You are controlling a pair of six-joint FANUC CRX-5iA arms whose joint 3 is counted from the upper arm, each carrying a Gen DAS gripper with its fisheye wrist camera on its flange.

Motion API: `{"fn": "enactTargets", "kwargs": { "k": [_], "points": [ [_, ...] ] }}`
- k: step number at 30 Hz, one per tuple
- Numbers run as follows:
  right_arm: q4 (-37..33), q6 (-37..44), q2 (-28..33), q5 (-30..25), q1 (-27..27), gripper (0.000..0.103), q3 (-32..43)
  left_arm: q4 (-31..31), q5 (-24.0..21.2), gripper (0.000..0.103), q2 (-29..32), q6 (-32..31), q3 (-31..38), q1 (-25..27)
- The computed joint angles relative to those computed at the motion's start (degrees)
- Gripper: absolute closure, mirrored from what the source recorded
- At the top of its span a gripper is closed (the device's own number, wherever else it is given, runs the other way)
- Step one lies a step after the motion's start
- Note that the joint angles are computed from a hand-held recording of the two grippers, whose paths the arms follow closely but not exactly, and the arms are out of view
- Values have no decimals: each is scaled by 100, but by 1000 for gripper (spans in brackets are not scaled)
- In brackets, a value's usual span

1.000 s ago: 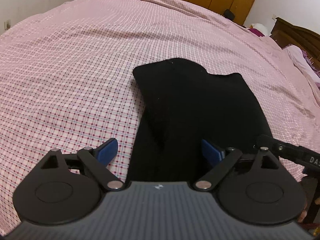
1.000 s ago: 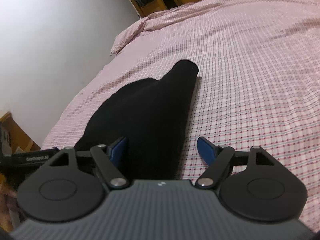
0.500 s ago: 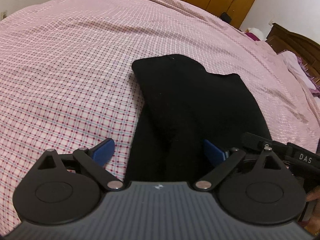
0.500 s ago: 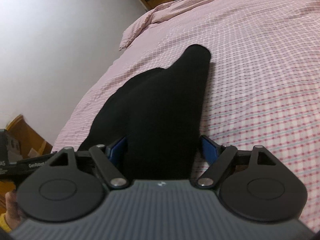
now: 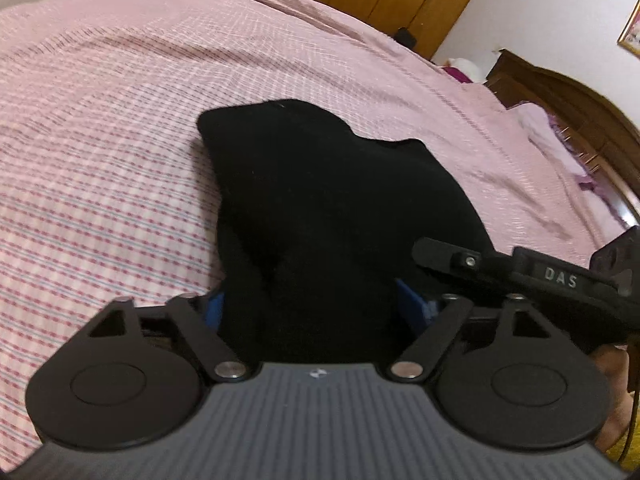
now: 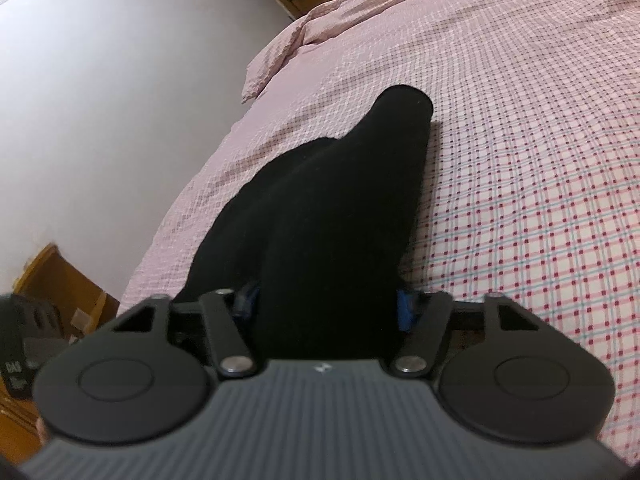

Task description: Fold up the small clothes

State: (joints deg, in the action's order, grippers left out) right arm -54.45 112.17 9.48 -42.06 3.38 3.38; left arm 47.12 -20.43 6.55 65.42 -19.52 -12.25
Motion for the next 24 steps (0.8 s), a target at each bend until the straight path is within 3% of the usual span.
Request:
{"fn": "enactTargets", "kwargs": {
  "k": [6,9,12,19,24],
  "points": [
    [98,3,-119,62,87,57,-4,1688,127,43,-79,-1159,-432,-117],
    [59,-44,-139,25,79,59,73,2796,181,47,-134,-1845,-664,-257],
    [43,-125,-191,-51,30,61,131,3323,202,48,-201,-2216,-774,-363],
    [-126,17,-487,-134,-314,62,36,3392,-25,48,-252,-2377,-710,-592],
    [-69,34,-688,-212,-656,62,-154,2602,-246,48,-143,-1919,-423,-690]
  ]
}}
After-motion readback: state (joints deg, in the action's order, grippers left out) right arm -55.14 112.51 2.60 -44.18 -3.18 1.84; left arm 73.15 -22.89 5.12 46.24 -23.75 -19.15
